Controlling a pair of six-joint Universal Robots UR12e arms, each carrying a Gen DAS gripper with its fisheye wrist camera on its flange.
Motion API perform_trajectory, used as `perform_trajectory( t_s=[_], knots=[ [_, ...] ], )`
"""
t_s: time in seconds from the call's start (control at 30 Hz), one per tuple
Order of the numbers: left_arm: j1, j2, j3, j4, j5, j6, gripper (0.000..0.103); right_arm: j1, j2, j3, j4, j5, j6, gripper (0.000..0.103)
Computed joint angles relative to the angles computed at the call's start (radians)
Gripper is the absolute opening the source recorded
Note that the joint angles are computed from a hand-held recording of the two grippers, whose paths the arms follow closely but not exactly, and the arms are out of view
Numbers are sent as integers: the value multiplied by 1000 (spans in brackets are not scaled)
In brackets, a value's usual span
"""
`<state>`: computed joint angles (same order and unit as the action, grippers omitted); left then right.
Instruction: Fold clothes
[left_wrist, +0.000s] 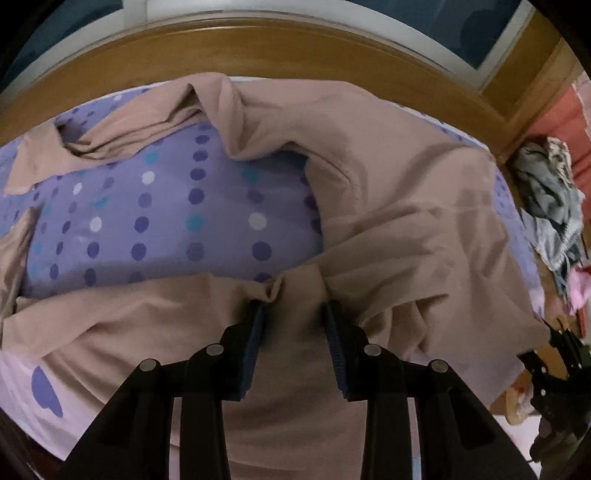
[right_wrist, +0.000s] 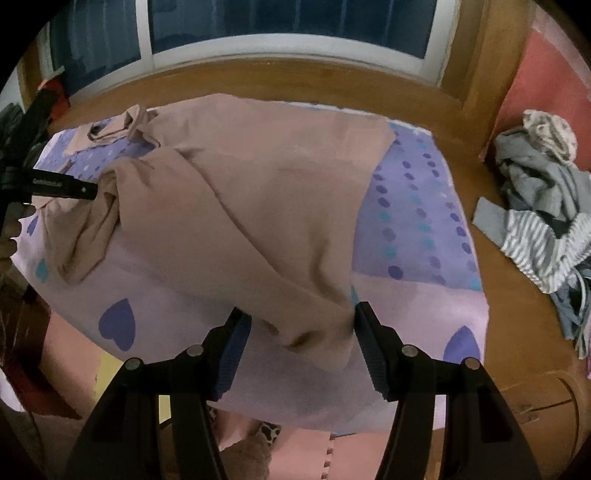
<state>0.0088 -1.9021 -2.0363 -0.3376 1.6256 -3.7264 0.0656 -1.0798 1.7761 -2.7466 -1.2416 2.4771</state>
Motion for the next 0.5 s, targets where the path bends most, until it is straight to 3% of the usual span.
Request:
perform_trajectory(
  t_s=[0.07,0.13,0.17,0.2,0.23,0.33,0.5],
  knots=[
    [-5,-1,-1,8,19,-22,29,1,11,-10,7,6,-10,58],
    [0,7,-17,39,23,-53,8,2,23,-23,10,19,-21,54],
    [6,15,-29,62,20,-63,8,3,28,-31,14,24,-23,30],
    [11,23,-41,85,16,-73,8,5,34,-45,28,24,-29,17],
    [14,34,-51,104,28,-80,7,9,39,-53,4,13,-34,14],
    [13,88,-70,155,121,-66,7,20,52,-76,-113,-25,-49,10],
    [-9,178,-103,338,263,-32,7,3,50,-152,-292,33,49,10]
  ],
)
